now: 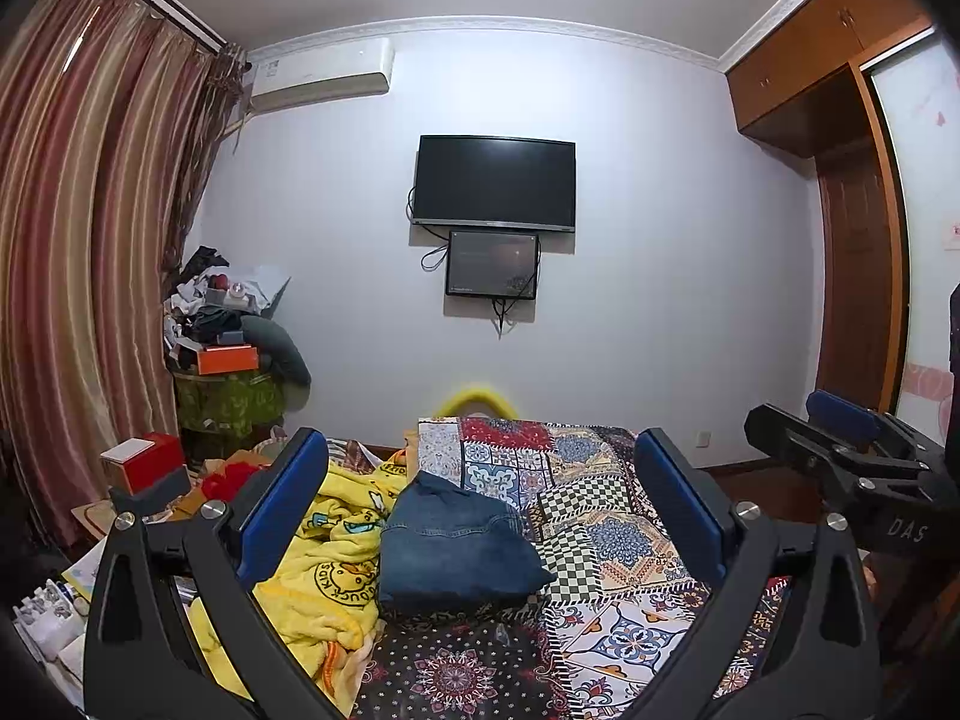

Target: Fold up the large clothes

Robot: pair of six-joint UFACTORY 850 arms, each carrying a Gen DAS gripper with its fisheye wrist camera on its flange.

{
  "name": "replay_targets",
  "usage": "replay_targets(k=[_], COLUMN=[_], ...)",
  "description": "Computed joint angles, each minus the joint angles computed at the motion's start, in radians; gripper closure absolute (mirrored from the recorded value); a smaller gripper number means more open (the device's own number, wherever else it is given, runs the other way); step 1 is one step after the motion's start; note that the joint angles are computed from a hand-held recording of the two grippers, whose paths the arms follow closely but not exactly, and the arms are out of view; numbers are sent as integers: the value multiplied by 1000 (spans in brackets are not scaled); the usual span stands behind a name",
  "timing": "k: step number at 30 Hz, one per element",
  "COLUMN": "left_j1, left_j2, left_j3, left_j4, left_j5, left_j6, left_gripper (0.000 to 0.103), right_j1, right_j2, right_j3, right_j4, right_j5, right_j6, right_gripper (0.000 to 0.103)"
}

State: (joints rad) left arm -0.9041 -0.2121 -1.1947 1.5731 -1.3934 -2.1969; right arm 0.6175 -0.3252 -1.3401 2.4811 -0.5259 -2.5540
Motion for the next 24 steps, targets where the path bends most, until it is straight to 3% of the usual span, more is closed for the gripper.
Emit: replay_targets(k=[24], left_j1=[14], left_j2=[2], left_j3=[12], left_j4=[-5], left_j5=[18], left_j6=[-20], left_gripper=[0], right_j1=[-12], right_j2=[8], right_j3=[5], right_j4=[-33], right_j5=[8], right_j6=[45], right_gripper=[0])
